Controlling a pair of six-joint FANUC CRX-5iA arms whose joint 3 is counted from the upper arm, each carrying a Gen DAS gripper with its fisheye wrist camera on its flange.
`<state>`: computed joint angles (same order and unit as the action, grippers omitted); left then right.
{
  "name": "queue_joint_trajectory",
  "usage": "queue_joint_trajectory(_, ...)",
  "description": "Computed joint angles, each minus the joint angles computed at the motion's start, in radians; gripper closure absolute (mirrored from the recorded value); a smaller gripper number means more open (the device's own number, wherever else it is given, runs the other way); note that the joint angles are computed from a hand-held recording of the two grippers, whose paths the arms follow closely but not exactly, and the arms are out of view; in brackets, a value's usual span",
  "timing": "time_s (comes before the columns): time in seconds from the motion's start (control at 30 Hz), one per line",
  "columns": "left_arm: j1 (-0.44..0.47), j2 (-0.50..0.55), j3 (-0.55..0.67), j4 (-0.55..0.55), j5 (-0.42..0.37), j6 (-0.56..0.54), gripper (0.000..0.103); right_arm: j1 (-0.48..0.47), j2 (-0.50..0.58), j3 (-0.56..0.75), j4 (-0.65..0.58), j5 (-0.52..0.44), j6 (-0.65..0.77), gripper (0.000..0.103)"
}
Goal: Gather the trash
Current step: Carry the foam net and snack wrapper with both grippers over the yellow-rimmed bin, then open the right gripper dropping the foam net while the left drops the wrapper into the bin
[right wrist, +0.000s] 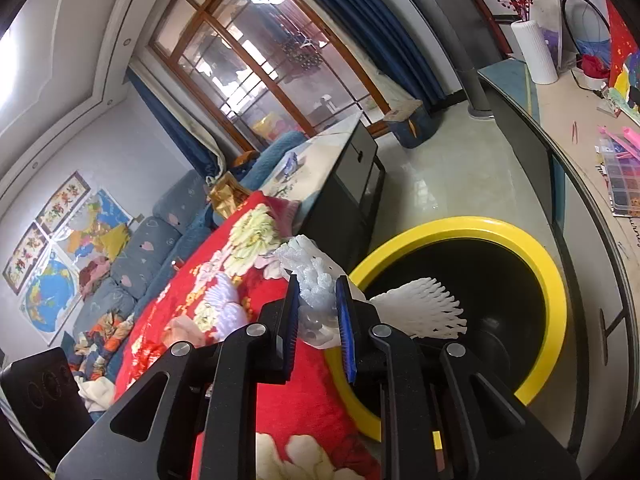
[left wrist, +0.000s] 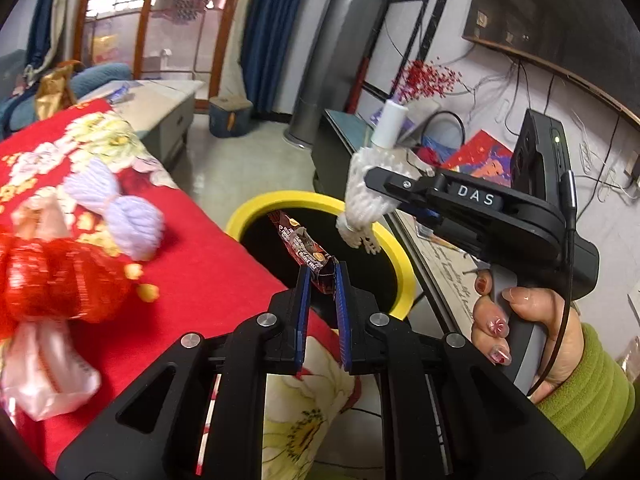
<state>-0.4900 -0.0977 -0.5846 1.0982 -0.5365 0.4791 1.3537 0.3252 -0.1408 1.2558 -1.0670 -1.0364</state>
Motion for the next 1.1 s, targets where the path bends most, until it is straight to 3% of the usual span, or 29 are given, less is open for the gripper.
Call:
queue_joint_trajectory(0.2, -0.016, 0.076, 0.054, -0.035, -0.030, 0.022, 0.095, -0.008, -0.024, -0.051, -0.007, 0.024, -0.053, 0.083)
queue_joint_trajectory(0.23, -0.017, 0.085, 0.063, -0.046, -0.035, 0.029, 0.091, -0.009, -0.026, -0.057, -0.006, 0.029, -0.061, 0.083)
queue_joint_trajectory(0.33, -0.026, 0.103, 0.074, -0.055, -0.009, 0.041, 0.050, -0.007, -0.029, -0.057, -0.031, 0.026, -0.043, 0.072)
queue_joint_trajectory(0.4, -0.028, 0.095, 0.061, -0.034, 0.010, 0.040, 0.042, 0.002, -0.025, -0.052, -0.044, 0.001, -0.042, 0.064)
queue_joint_trajectory(0.47, -0.027, 0.078, 0.044, -0.026, 0.035, 0.038, 0.028, 0.006, -0.024, -0.049, -0.057, -0.012, -0.030, 0.064)
queue_joint_trajectory(0.63, -0.031, 0.025, -0.005, 0.038, 0.091, -0.012, 0.015, 0.010, -0.008, -0.030, -0.072, -0.016, 0.003, 0.056)
queue_joint_trajectory(1.1, 0.006, -0.107, -0.094, 0.136, 0.216, -0.050, 0.014, 0.014, 0.035, 0.055, -0.093, -0.020, 0.101, 0.054)
